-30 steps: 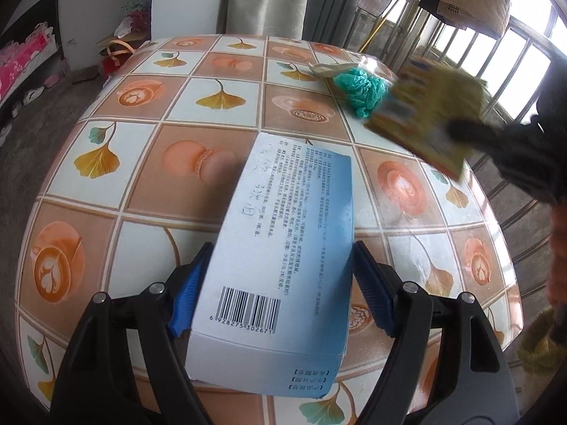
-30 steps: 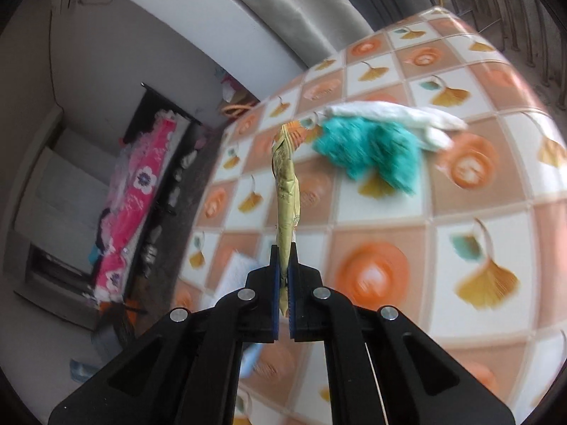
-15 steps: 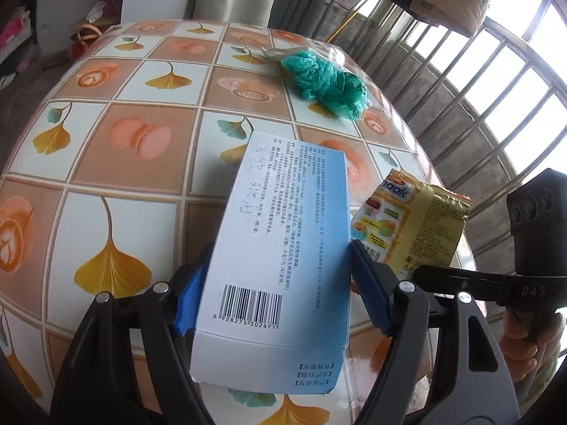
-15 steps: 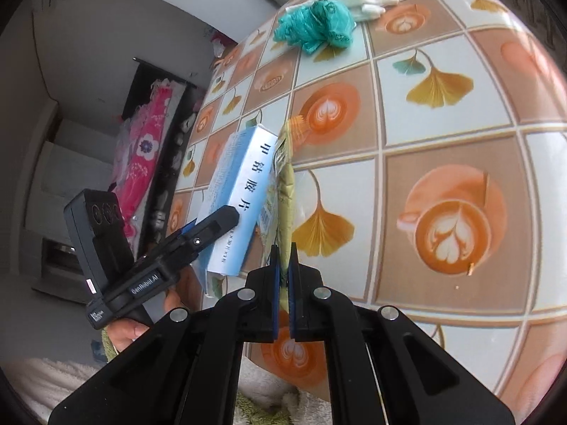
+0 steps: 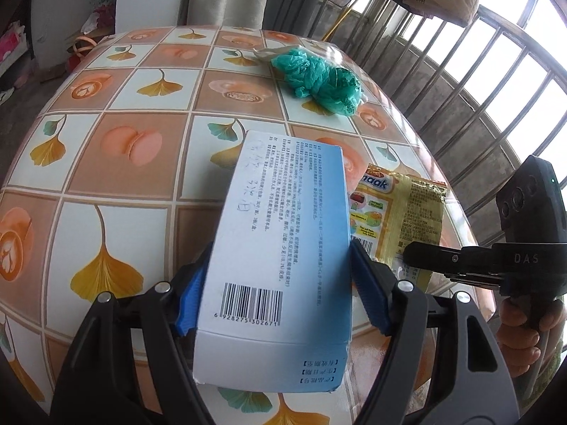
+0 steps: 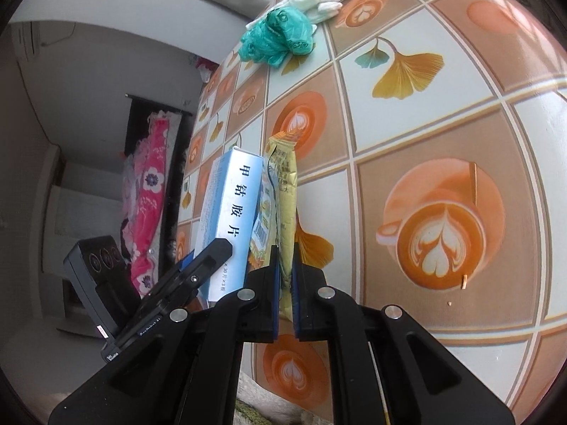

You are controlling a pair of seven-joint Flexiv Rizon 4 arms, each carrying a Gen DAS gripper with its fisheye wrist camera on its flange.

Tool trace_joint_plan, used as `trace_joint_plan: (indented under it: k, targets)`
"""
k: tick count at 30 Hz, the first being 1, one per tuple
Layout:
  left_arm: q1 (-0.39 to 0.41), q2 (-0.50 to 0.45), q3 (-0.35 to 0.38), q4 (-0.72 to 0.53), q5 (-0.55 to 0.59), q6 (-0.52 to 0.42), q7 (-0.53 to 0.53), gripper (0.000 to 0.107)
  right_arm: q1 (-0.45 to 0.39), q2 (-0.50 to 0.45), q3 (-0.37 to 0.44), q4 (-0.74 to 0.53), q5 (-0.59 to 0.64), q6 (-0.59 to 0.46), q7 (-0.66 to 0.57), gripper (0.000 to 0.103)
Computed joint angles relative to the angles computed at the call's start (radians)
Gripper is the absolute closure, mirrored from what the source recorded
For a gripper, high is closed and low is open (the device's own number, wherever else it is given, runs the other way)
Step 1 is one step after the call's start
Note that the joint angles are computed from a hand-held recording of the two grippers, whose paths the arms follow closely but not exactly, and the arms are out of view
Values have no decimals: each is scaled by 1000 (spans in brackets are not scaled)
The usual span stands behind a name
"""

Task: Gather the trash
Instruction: 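Lift the yellow wrapper with the right tool while the left tool holds the box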

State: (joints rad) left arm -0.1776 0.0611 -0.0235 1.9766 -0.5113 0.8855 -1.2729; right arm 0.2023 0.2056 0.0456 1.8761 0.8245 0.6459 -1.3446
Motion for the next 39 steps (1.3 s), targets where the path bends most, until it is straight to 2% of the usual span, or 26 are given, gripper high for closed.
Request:
trace_joint_plan:
  k: [5,17,39]
  targets:
    - [1,-4,-3,-10,25,-5,-15,38,2,8,7,12,-6,35,7,97]
    - [-1,-17,-9,-27,32,-5,-41,39,2,53,4,50,-116,94,48,98]
    - [-9,11,-10,-30,107,64,-66,39,18,96,-32,75,-112,156,51,99]
